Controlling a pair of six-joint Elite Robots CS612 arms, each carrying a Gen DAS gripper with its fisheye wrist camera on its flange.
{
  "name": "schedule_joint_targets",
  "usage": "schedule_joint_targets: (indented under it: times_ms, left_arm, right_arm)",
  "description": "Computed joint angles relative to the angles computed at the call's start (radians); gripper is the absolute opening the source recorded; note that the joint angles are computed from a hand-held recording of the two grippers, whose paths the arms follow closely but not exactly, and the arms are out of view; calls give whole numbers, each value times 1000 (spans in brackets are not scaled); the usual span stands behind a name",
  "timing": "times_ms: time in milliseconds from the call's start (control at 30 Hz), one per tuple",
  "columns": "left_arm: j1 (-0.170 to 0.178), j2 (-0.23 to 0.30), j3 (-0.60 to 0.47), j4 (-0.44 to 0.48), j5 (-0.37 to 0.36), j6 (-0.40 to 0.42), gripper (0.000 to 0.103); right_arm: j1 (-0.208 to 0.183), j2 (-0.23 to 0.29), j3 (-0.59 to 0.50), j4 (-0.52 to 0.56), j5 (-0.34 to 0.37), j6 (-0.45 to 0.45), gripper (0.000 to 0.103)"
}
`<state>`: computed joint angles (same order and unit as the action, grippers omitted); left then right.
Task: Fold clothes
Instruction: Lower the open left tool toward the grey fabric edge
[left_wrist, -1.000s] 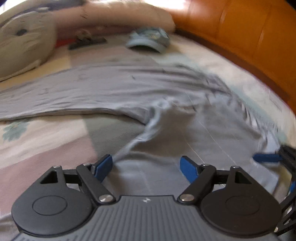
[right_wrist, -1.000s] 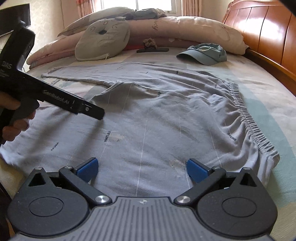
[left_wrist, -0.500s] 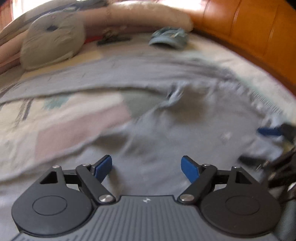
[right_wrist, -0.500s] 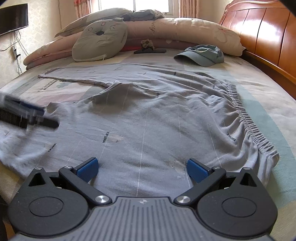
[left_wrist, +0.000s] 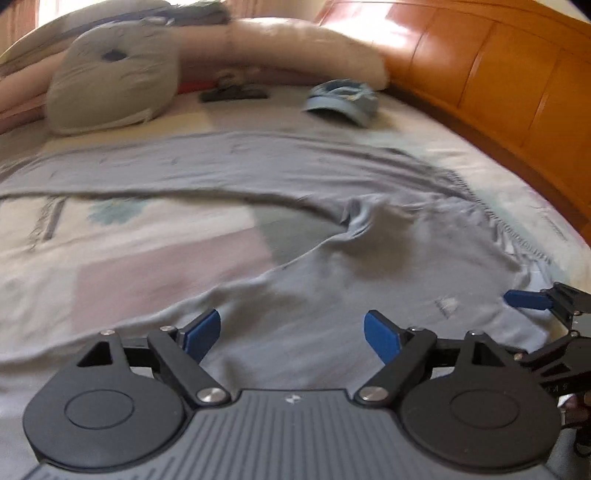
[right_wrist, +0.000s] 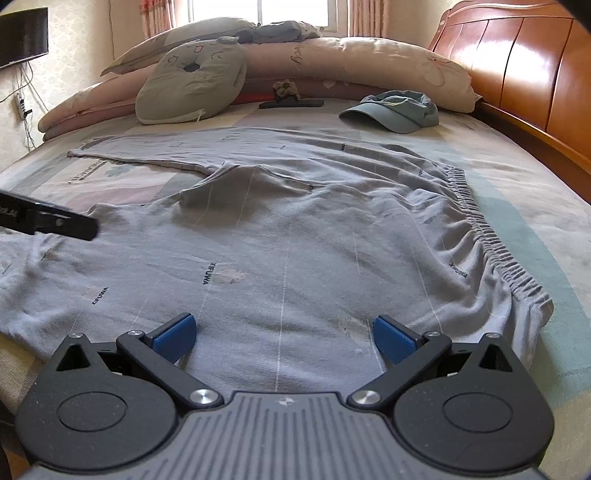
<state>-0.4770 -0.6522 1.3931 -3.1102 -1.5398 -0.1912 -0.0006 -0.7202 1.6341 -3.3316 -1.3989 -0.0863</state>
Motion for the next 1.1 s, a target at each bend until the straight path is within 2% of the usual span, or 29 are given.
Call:
schedule_joint_targets:
  times_ms: [33,133,233,300,400,500,567,667,700,767,867,967,1100]
  left_arm:
    - [-2,7,-12,15,21,-15,85]
    - [-11,9,-26,99,180,-100,85]
    - [12,-21,2,98,142,-146,85]
    - [25,-50,35,73,135,-128,85]
    - [47,-99,79,80,163,-65,85]
    - [73,-146,119,115,232,-8,86]
    - [94,-173,139,172,271,15,88]
    - [130,-202,180,225,278,-36,89]
    - [144,-207,194,223,255,-57,90]
    - [173,-206,216,210,208,-103,90]
    - [192,-182,218,217,202,-141,90]
    - [193,-155,218,194,246,-109,90]
    - [209,-121,217,73,236,-100,94]
  right_arm:
    - [1,-1,0,2,-3,1,103]
    - [2,-1,-1,7,-7,2,103]
    - [2,-1,-3,11,-8,2,103]
    - [3,-1,-4,14,-12,2,103]
    - [7,-7,-9,42,-25,1,103]
    - [15,-22,-20,115,-54,19,103]
    - [21,-35,-20,143,-64,32,103]
    - [30,-50,-12,131,-41,26,103]
    - [37,-53,-12,130,-39,15,103]
    - [50,-59,-14,127,-34,-7,103]
    - [73,-60,-28,140,-36,-39,103]
    - [101,-60,-44,172,-52,-64,103]
    - [126,-64,-46,188,-33,-123,103]
